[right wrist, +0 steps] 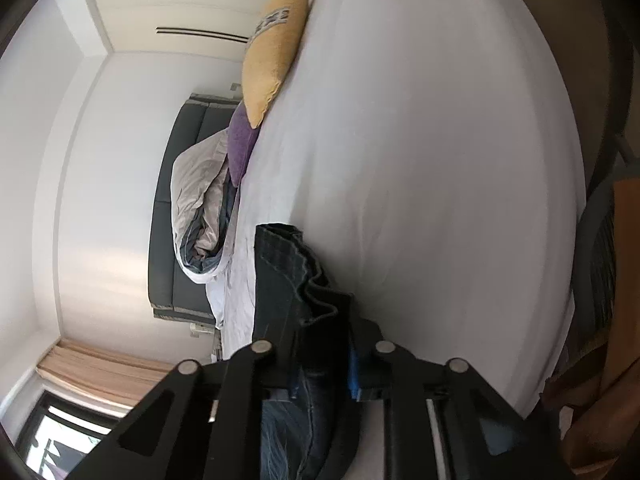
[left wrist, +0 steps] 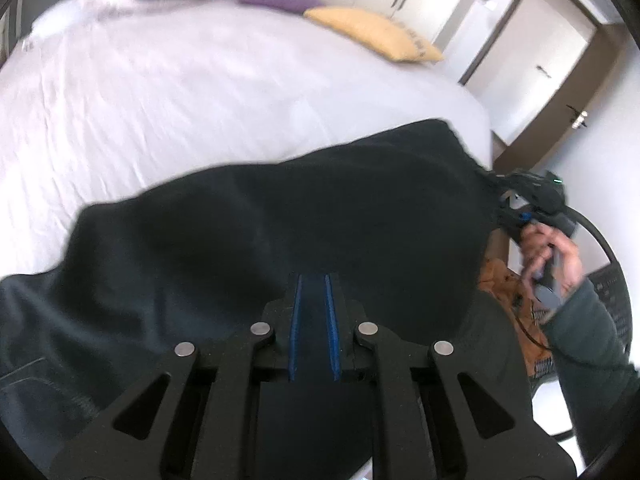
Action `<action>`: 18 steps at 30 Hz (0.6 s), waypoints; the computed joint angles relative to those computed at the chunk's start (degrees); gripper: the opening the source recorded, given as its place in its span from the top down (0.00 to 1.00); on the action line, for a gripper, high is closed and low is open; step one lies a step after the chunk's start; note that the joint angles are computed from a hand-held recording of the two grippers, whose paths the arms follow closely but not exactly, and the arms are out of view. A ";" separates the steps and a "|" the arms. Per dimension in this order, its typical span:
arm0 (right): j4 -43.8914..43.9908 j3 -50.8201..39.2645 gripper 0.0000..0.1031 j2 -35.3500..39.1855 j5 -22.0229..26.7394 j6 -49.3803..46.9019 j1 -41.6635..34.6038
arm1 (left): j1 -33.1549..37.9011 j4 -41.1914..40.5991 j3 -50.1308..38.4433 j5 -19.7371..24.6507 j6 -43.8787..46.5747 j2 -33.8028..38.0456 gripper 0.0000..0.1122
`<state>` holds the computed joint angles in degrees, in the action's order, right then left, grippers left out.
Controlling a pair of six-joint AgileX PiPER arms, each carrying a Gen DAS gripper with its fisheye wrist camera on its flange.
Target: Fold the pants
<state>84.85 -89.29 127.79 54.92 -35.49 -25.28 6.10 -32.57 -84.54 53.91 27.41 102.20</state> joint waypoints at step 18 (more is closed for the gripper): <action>-30.42 9.28 0.85 -28.50 -20.03 -2.80 26.02 | 12.79 -17.47 6.00 3.66 5.29 3.93 0.91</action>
<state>54.43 -80.00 99.28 34.89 -38.29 0.74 18.89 -50.04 -78.54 57.57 32.69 106.13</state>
